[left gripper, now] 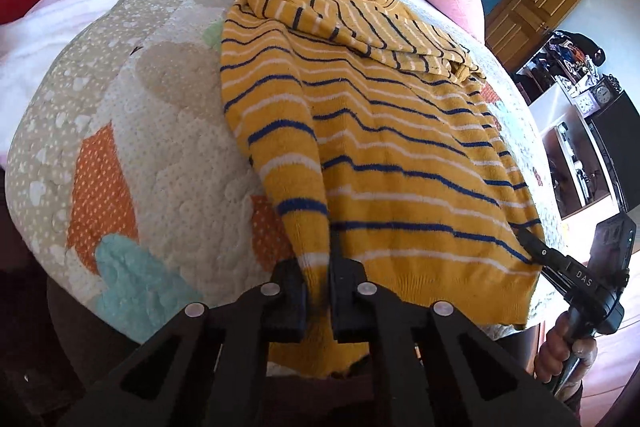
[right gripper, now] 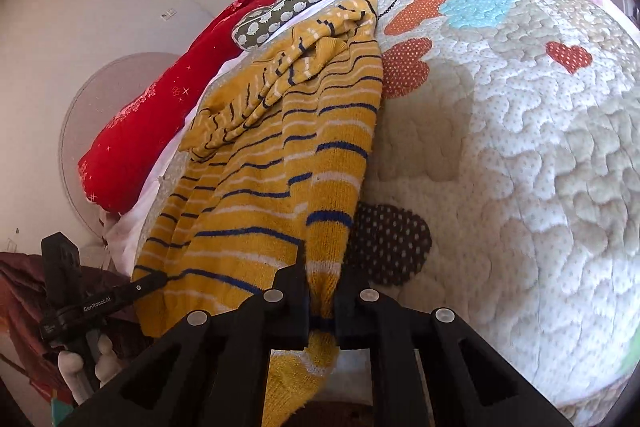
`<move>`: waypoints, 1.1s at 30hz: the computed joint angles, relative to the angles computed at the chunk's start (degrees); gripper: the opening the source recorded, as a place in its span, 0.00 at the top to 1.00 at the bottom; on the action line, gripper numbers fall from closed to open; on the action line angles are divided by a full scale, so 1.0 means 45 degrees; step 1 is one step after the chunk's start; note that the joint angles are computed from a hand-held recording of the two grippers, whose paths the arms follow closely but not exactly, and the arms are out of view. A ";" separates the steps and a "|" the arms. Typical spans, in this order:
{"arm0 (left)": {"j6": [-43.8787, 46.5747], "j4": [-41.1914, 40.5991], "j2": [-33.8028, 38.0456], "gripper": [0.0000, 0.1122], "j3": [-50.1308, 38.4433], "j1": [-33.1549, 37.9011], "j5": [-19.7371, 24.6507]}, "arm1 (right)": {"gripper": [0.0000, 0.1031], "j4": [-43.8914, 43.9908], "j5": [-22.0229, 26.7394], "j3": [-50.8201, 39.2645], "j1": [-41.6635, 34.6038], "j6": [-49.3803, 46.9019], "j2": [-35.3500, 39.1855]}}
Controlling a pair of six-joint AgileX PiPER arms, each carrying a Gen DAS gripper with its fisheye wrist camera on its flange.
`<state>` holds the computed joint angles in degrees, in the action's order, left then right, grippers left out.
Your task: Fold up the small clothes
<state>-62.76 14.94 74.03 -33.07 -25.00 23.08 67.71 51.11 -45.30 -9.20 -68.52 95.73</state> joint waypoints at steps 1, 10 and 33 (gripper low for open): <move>0.0340 -0.0489 -0.0307 0.93 0.0469 0.0084 -0.0339 | 0.93 -0.0103 -0.0020 0.0366 -0.0114 -0.0168 -0.0230; 0.6010 -0.4283 -0.2770 0.60 0.0288 0.2856 0.0495 | 0.87 -0.0874 -0.0342 0.0945 -0.1033 -0.0330 -0.1409; 0.7927 -0.1324 1.0264 0.89 -1.4546 0.6524 0.4908 | 0.85 -0.0860 -0.3591 0.0114 0.0413 -0.0199 -0.1344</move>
<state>-27.09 8.98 120.22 -98.53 4.36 45.16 63.84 34.95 -44.79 -7.34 -69.42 89.68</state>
